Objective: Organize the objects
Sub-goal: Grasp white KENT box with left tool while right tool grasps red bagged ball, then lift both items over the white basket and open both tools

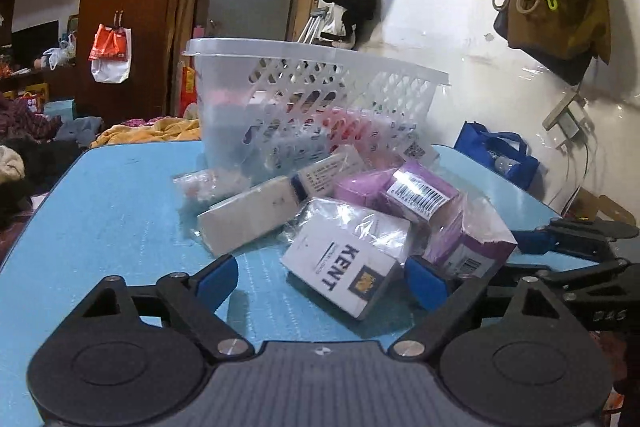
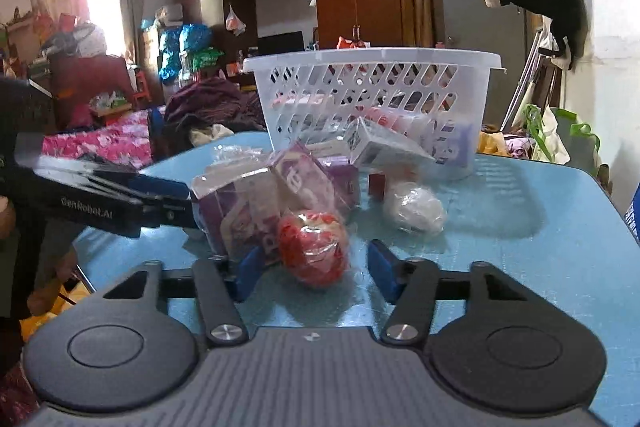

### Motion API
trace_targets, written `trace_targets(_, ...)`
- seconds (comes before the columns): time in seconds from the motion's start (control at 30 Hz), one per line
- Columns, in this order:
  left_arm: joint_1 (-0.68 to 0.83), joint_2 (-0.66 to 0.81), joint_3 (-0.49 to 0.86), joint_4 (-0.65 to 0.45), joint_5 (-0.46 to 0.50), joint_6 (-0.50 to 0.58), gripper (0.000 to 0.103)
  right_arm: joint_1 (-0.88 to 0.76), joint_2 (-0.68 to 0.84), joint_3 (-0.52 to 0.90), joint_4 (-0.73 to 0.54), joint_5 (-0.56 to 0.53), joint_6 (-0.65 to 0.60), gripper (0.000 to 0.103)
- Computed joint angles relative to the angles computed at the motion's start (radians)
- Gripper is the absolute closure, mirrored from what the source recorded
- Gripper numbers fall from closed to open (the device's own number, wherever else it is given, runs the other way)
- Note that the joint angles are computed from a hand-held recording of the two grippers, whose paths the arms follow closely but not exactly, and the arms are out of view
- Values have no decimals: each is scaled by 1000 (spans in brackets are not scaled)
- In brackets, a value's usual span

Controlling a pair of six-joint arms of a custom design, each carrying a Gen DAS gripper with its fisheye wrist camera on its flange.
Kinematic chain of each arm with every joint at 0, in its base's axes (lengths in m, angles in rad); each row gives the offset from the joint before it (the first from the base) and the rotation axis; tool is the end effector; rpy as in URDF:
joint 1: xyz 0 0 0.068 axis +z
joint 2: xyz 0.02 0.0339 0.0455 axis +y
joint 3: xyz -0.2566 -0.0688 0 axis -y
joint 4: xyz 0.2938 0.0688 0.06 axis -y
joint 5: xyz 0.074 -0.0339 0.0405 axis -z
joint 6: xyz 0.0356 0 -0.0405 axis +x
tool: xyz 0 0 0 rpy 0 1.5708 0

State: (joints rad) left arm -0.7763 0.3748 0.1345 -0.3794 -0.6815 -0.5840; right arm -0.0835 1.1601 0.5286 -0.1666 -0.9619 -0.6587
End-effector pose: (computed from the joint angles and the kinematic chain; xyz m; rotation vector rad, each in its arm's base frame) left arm 0.1324 -0.0986 0.1368 -0.1721 2.0328 -0.0967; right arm 0.2575 0.0078 0.1562 -0.9819 1.8112 0.6828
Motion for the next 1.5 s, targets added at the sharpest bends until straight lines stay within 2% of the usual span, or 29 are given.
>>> trace_targets(0.1, 8, 79, 21, 51, 28, 12, 11, -22, 16, 12, -13, -28, -9, 59)
trace_targets(0.2, 9, 180, 60, 92, 27, 12, 13, -41, 18, 15, -21, -39, -19, 59)
trace_targets(0.3, 15, 227, 75, 113, 33, 6, 23, -55, 25, 22, -25, -50, -19, 59)
trace_targets(0.37, 1, 245, 78, 121, 4, 2, 33, -62, 25, 26, -32, -56, -22, 59)
trace_targets(0.4, -6, 242, 74, 125, -7, -2, 33, -61, 24, 27, -31, -55, -19, 59)
trace_targets(0.53, -35, 183, 40, 131, -50, 1, 34, -68, 18, 30, -36, -63, -18, 59)
trace_targets(0.6, -71, 155, 25, 126, -104, 1, 34, -74, 14, 30, -33, -68, -13, 59)
trace_targets(0.83, -141, 11, -7, 70, -195, 27, 34, -86, -14, 13, -1, -78, 9, 60)
trace_targets(1.27, -200, -243, -53, -78, -272, 55, 34, -103, -15, 12, 41, -85, 52, 60)
trace_targets(1.5, -208, -304, -61, -82, -288, 70, 34, -122, -14, 22, 59, -120, 81, 60)
